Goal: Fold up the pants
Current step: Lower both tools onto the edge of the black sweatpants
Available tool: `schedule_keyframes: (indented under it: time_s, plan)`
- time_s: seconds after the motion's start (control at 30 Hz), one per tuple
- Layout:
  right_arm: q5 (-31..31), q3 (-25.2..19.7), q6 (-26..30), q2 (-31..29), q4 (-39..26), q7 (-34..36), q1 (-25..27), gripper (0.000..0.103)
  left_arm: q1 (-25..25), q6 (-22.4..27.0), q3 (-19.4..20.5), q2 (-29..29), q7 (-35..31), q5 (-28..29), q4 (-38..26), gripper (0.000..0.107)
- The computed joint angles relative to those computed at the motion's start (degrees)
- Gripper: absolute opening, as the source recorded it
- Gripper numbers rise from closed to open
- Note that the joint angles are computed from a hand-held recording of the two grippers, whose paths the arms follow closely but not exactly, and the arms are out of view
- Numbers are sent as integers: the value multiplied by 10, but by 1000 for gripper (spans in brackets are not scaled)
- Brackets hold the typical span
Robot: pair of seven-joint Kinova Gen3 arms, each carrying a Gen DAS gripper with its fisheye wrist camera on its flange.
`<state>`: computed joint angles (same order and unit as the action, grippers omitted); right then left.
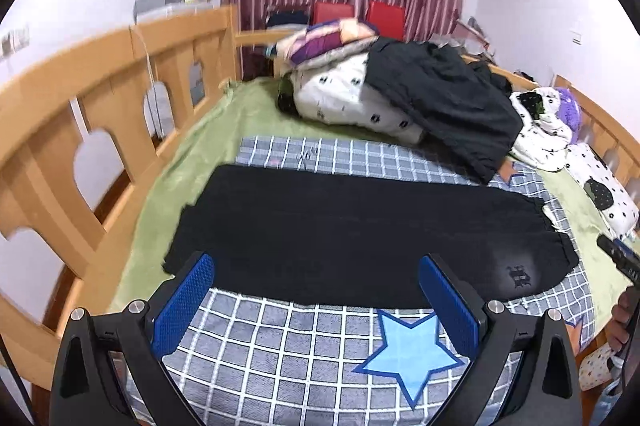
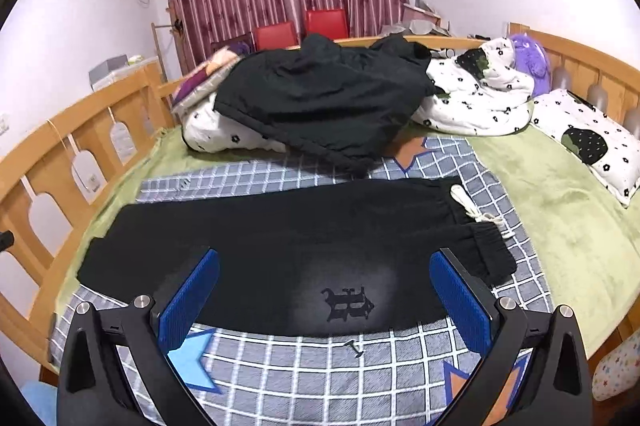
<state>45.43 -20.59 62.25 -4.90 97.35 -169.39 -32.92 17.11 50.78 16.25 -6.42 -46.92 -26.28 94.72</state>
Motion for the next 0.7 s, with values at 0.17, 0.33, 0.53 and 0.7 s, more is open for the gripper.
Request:
schedule_keyframes:
  time_s: [0.17, 0.33, 0.53, 0.7]
  plan:
    - [-1, 17, -41, 22, 56, 8, 24, 90, -25, -93, -47, 42, -20, 71, 50, 102]
    - [-35, 89, -154, 6, 134, -15, 44, 75, -35, -169, -81, 81, -13, 91, 97, 102]
    - [-78, 101, -286, 6, 208, -2, 127, 73, -74, -264, -102, 114, -60, 166, 163, 96]
    - [-30, 90, -358, 20, 263, -82, 151, 73, -172, -333, -42, 140, -170, 282, 212, 89]
